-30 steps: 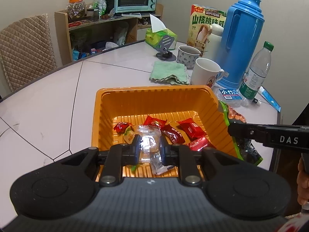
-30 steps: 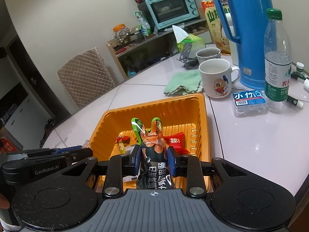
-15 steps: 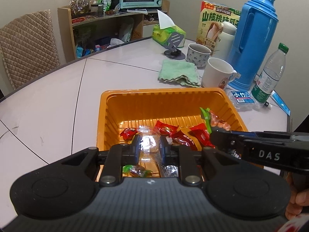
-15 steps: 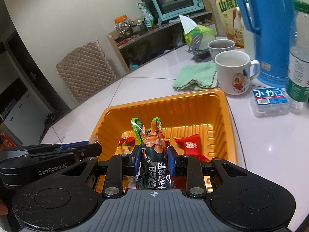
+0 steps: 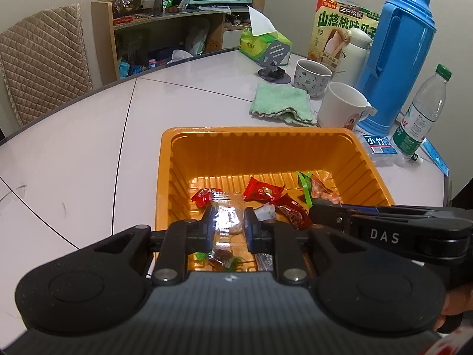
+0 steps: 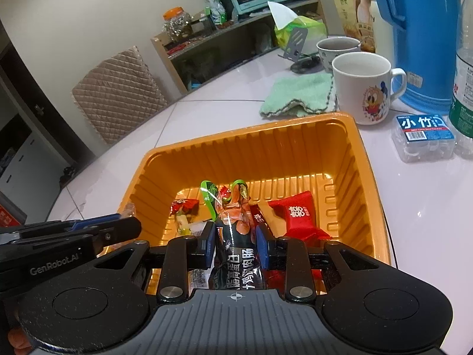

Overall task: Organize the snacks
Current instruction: 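Open both tools to drop the snacks into the tray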

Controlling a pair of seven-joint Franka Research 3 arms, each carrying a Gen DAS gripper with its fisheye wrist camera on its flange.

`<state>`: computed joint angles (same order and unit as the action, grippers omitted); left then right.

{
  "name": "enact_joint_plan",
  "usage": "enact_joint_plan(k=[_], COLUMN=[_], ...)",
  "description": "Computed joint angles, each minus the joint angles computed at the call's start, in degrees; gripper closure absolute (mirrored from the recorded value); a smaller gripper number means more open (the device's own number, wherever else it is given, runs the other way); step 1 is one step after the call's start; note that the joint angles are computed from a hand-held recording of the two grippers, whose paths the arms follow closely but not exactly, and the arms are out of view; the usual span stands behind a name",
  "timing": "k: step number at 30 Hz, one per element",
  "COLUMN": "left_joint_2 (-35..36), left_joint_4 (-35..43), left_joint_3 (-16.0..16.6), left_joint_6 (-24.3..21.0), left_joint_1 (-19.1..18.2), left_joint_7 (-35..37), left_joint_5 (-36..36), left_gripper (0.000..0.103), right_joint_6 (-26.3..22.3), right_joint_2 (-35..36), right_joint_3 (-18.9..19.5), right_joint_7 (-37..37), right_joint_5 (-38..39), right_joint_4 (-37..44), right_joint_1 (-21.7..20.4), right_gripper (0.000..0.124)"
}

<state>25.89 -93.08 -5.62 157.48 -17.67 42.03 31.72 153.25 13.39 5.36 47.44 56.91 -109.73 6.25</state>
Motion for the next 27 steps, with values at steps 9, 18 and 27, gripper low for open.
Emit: enact_joint_plan(k=[9, 18, 27], left_joint_2=[-0.1, 0.3, -0.1], left_joint_4=[-0.7, -0.2, -0.6], left_joint_3=[-1.0, -1.5, -0.7], left_joint_6=[0.4, 0.3, -0.9], left_joint_1=[0.8, 0.7, -0.5], left_joint_7=[1.9, 3.5, 1.4], left_joint_5=[-2.1, -3.7, -3.4], left_gripper=[0.085, 0.085, 0.069], right_joint_6=[0.8, 0.8, -0.3], right_joint_2=[0.1, -1.9, -4.8], right_joint_3=[0.0, -0.8, -1.8], right_joint_7=[2.4, 3.6, 3.2], right_joint_5=[-1.3, -2.3, -2.5], right_joint_4=[0.2, -2.2, -5.0], right_joint_1=[0.2, 0.1, 0.0], right_gripper=[0.083, 0.079, 0.072])
